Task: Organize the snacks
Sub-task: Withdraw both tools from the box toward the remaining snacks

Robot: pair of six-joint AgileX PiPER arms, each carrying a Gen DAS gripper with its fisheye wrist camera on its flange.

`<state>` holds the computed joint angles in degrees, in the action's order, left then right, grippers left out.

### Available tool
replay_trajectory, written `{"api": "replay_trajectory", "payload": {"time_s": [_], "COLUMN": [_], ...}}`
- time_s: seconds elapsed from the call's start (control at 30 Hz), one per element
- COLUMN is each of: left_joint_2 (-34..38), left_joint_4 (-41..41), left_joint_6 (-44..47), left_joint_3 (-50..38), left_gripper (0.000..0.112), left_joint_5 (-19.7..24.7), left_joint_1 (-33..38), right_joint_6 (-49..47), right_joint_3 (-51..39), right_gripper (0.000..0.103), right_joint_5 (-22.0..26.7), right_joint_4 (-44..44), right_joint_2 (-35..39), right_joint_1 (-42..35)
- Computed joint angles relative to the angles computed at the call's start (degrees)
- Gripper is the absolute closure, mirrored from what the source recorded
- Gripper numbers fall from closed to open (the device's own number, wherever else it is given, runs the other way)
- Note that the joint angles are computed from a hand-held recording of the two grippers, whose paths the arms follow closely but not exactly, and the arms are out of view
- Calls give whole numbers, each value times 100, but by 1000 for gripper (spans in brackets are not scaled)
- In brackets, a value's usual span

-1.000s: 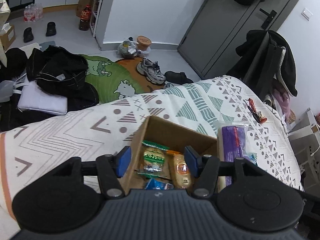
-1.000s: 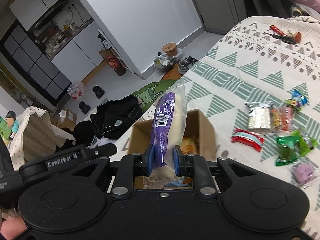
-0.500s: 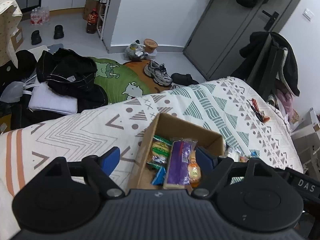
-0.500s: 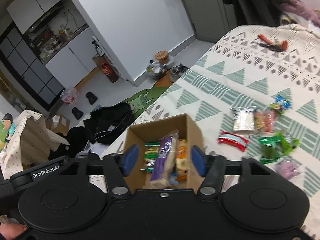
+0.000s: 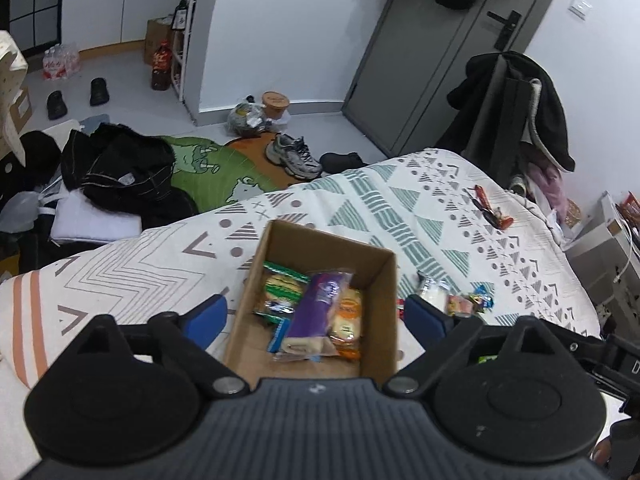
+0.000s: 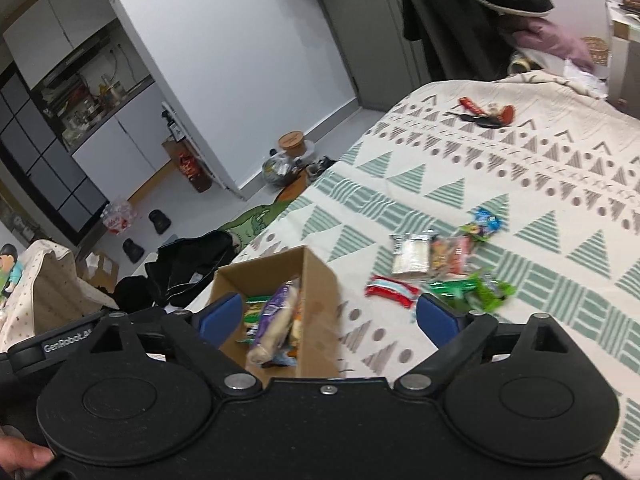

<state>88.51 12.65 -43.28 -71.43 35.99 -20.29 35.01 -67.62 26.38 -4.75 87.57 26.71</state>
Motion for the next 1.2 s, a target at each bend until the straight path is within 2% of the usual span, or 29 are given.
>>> {"api": "replay_trajectory", "payload": {"time_s": [0.17,0.33,0.7,0.9,1.2], "left_joint_2": [-11,59,391,780,1439], "left_joint_4": [382,554,1287,1448,1573], "left_joint_6": [-401,-740,-1725,-2009,-2074], "left_joint_3": [-72,-201,-648,-1125,-1835], "left_gripper": [10,9,9,9,10], "left_joint_5": [94,181,468,696,942], "left_joint_1": [-435,-802,-1694,-2067,-2416], "right_joint_6": [-549,-1430,-3599,-4602,-6544], "right_joint_3": [407,806,1169,1232,1500], "right_gripper": [5,0,0,0,0], "right_joint_5": [-49,-90,327,602,856], "right_joint_4": [458,1119,2872,3729,5405], "right_joint_2": [-414,-838,-1318,-1353,-988], "right_joint_1": [-399,-889,-2080,-2724,-3683]}}
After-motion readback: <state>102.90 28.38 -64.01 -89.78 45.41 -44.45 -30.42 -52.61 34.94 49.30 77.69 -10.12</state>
